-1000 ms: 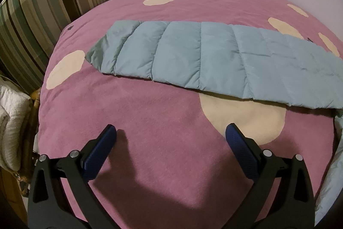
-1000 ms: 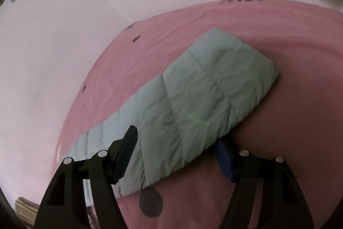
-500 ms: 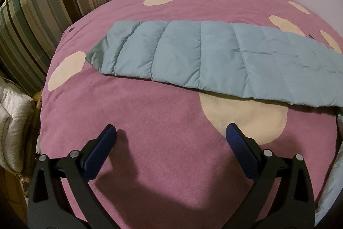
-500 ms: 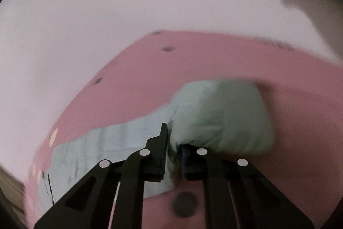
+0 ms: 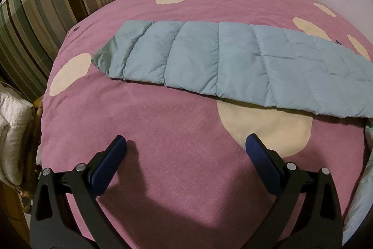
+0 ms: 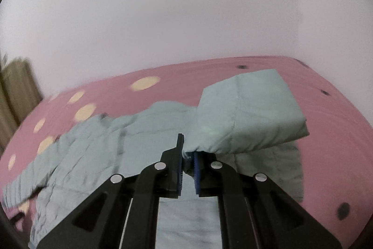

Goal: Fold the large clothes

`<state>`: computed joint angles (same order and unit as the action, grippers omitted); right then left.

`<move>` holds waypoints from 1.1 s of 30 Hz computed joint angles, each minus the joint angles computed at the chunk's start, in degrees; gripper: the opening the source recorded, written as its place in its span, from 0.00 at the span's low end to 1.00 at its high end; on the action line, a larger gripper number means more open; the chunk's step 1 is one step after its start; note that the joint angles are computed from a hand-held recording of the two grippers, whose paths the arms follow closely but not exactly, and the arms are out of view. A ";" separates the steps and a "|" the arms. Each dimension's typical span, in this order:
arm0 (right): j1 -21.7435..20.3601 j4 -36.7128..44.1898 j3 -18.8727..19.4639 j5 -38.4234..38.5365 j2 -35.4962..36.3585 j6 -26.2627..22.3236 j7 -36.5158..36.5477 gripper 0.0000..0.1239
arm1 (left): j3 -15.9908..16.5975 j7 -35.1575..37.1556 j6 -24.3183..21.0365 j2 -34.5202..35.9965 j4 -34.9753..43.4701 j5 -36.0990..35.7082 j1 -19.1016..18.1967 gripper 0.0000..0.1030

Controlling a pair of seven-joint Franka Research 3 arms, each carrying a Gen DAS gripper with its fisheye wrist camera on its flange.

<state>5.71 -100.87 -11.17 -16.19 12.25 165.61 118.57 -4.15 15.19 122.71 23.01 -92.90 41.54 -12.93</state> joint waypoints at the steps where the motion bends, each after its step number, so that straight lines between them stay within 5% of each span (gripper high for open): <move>1: -0.02 1.48 1.49 1.13 1.30 -0.50 -2.32 0.06 | -0.01 -0.05 0.31 -0.09 -0.15 -0.13 0.11 0.98; 13: 4.61 6.91 5.67 7.58 7.47 -6.68 -16.55 0.06 | -0.02 -0.51 1.72 -0.60 -1.16 -0.51 0.50 0.98; 26: 6.32 9.66 6.80 11.51 10.75 -14.10 -23.28 0.09 | 0.00 -0.59 2.08 -0.70 -1.38 -0.62 0.62 0.98; 28: 5.30 8.20 8.19 14.16 9.36 -13.47 -25.86 0.14 | 0.00 -0.63 2.08 -0.72 -1.42 -0.60 0.60 0.98; 30: 4.00 5.96 9.72 17.82 7.33 -12.45 -28.98 0.39 | 0.00 -0.63 1.94 -0.58 -1.26 -0.55 0.54 0.98; 33: 2.41 1.49 11.91 23.91 3.55 -8.93 -35.05 0.53 | -0.01 -0.73 2.01 -0.56 -1.29 -0.56 0.52 0.98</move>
